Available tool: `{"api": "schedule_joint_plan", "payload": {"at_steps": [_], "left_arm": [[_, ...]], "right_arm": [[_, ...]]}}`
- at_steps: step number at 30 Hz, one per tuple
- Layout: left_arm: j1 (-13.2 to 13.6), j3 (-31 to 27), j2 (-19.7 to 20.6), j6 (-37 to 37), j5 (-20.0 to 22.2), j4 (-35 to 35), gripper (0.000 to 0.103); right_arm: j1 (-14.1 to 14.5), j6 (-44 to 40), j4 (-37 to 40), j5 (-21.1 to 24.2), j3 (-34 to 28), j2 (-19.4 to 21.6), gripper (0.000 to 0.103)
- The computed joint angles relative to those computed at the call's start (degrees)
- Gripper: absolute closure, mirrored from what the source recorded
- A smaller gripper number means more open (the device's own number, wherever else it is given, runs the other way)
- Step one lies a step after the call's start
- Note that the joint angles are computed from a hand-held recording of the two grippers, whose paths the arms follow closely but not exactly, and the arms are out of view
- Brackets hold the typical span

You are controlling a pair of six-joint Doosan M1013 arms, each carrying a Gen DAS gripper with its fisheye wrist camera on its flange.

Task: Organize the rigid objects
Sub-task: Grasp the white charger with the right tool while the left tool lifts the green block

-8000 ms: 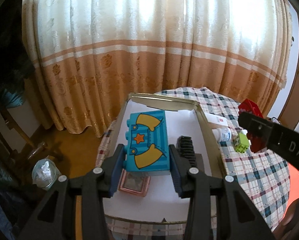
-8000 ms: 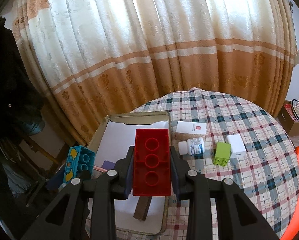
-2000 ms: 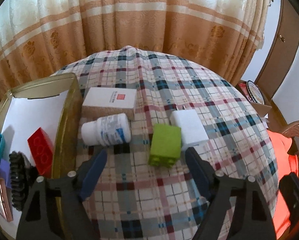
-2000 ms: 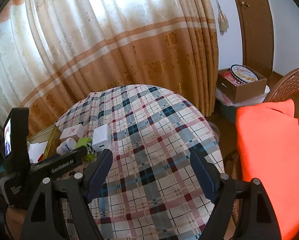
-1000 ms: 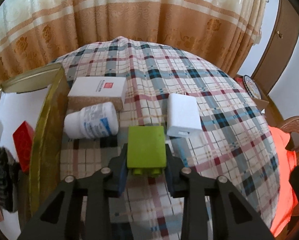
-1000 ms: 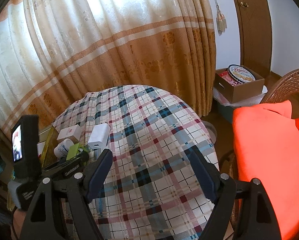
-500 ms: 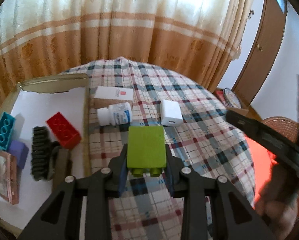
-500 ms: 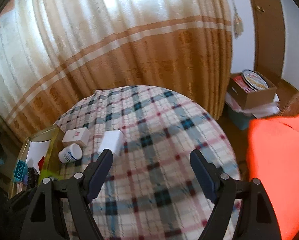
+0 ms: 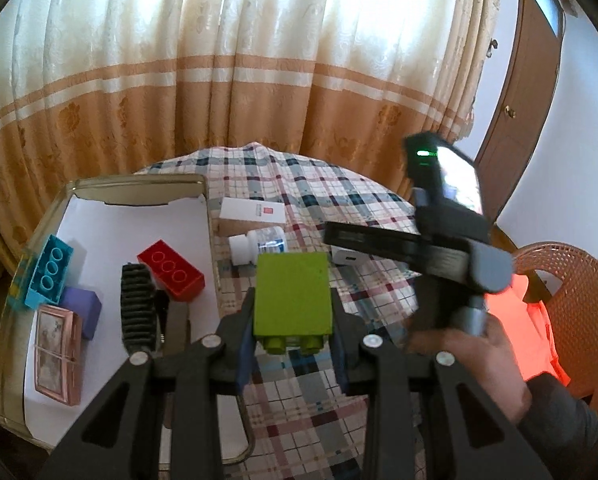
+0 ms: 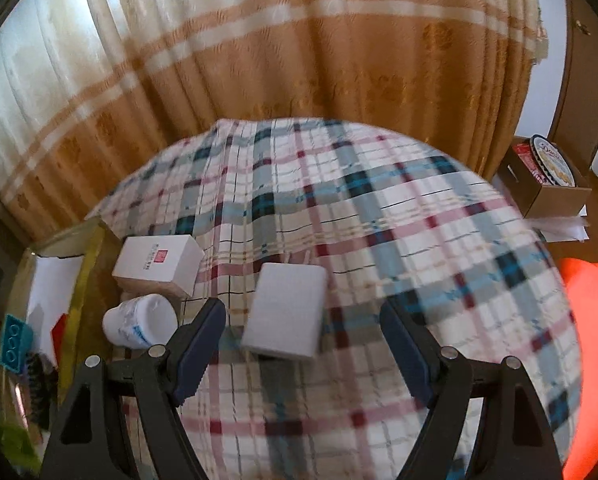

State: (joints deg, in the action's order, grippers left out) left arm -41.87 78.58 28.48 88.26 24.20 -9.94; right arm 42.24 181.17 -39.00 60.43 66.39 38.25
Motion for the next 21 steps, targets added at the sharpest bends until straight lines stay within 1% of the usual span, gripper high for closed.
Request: {"api": "schedule_joint_plan", "payload": {"at_steps": [1, 3, 4, 7, 8, 9, 10, 11, 13, 17, 21], "left_arm": [[0.10, 0.01, -0.02, 0.44, 0.22, -0.53, 0.072], [0.14, 0.36, -0.32, 0.49, 0.15, -0.13, 0.072], [0.18, 0.55, -0.48, 0.38, 0.03, 0.08, 0.072], [0.48, 0.99, -0.86, 0.84, -0.11, -0.74, 0.072], [0.57, 1.15, -1.01, 0.73, -0.27, -0.64, 0.072], [0.59, 1.32, -1.16, 0.67, -0.42, -0.60, 0.072], [0.66, 1.45, -1.28, 0.76, -0.48, -0.80, 0.072], [0.72, 1.52, -1.37, 0.84, -0.30, -0.93, 0.072], [0.75, 1.69, -1.56, 0.13, 0.06, -0.18, 0.072], [0.87, 2.57, -2.27, -0.69, -0.08, 0.32, 0.072], [1.02, 3.72, -3.14, -1.25, -0.62, 0.90, 0.072]], "right_arm": [[-0.21, -1.80, 1.05, 1.85, -1.62, 1.04, 0.022], [-0.60, -4.34, 3.30, 5.33, -3.95, 2.57, 0.027], [-0.44, -4.93, 2.82, 7.22, -4.96, 3.24, 0.028], [-0.11, -7.13, 1.80, 9.46, -6.04, 4.07, 0.036], [-0.04, -6.91, 1.45, 8.83, -5.50, 3.79, 0.041], [0.05, -6.84, 1.25, 8.87, -5.19, 3.60, 0.051], [0.10, -6.80, 1.36, 8.48, -4.67, 3.22, 0.057], [0.09, -7.08, 1.68, 8.67, -4.58, 3.08, 0.061], [0.06, -6.47, 2.76, 7.45, -3.25, 2.11, 0.061], [0.73, -4.51, 3.22, 6.61, -1.35, 0.93, 0.061], [2.08, 0.40, 2.80, 4.14, 1.90, -1.06, 0.061]]}}
